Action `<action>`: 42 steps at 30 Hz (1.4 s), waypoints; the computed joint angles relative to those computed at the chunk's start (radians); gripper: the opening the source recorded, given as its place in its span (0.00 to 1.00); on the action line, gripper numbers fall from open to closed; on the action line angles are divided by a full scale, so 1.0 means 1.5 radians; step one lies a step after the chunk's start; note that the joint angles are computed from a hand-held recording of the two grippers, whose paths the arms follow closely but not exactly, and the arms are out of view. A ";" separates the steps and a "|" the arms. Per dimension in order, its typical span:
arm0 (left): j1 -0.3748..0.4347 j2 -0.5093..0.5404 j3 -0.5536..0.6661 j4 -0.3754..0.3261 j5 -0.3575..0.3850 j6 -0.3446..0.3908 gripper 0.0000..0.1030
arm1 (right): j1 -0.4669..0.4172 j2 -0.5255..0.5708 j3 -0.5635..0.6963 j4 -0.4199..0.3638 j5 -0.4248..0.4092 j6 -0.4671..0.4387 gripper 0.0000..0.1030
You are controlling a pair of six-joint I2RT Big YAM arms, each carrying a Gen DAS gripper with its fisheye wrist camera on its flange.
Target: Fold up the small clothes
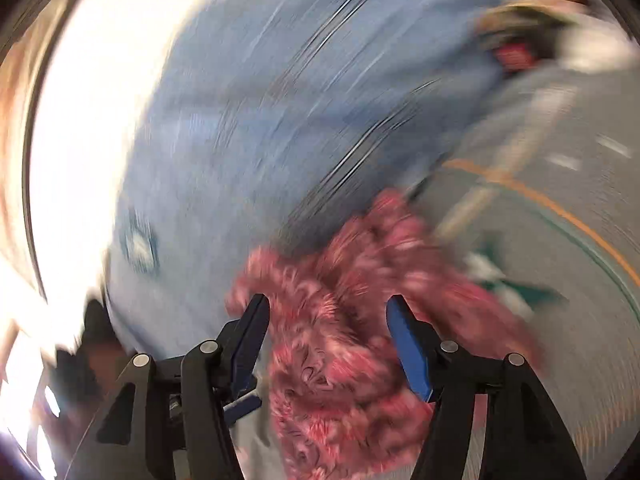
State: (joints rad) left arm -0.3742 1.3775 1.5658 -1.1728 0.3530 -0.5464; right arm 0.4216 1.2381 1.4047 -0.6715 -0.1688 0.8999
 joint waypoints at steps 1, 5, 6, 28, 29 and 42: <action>-0.006 -0.005 -0.009 0.010 -0.010 0.002 0.65 | 0.000 0.030 0.035 -0.035 -0.011 -0.037 0.62; -0.014 -0.016 -0.020 0.024 -0.020 0.022 0.65 | 0.011 0.159 0.176 -0.174 -0.031 -0.176 0.62; -0.012 -0.018 -0.022 0.027 -0.014 0.023 0.65 | 0.017 0.179 0.197 -0.191 -0.025 -0.193 0.62; -0.020 -0.061 -0.090 0.033 0.032 0.002 0.65 | -0.042 0.042 -0.003 -0.056 -0.187 -0.078 0.49; -0.026 -0.062 -0.089 0.031 0.029 0.000 0.65 | -0.027 0.047 0.017 -0.097 -0.135 -0.132 0.15; -0.062 -0.079 -0.090 0.017 -0.031 -0.009 0.64 | -0.017 -0.077 -0.112 -0.021 -0.097 -0.055 0.25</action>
State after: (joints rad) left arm -0.4669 1.2597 1.4303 -1.1468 0.3066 -0.5595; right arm 0.3959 1.1225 1.2370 -0.7036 -0.3147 0.8171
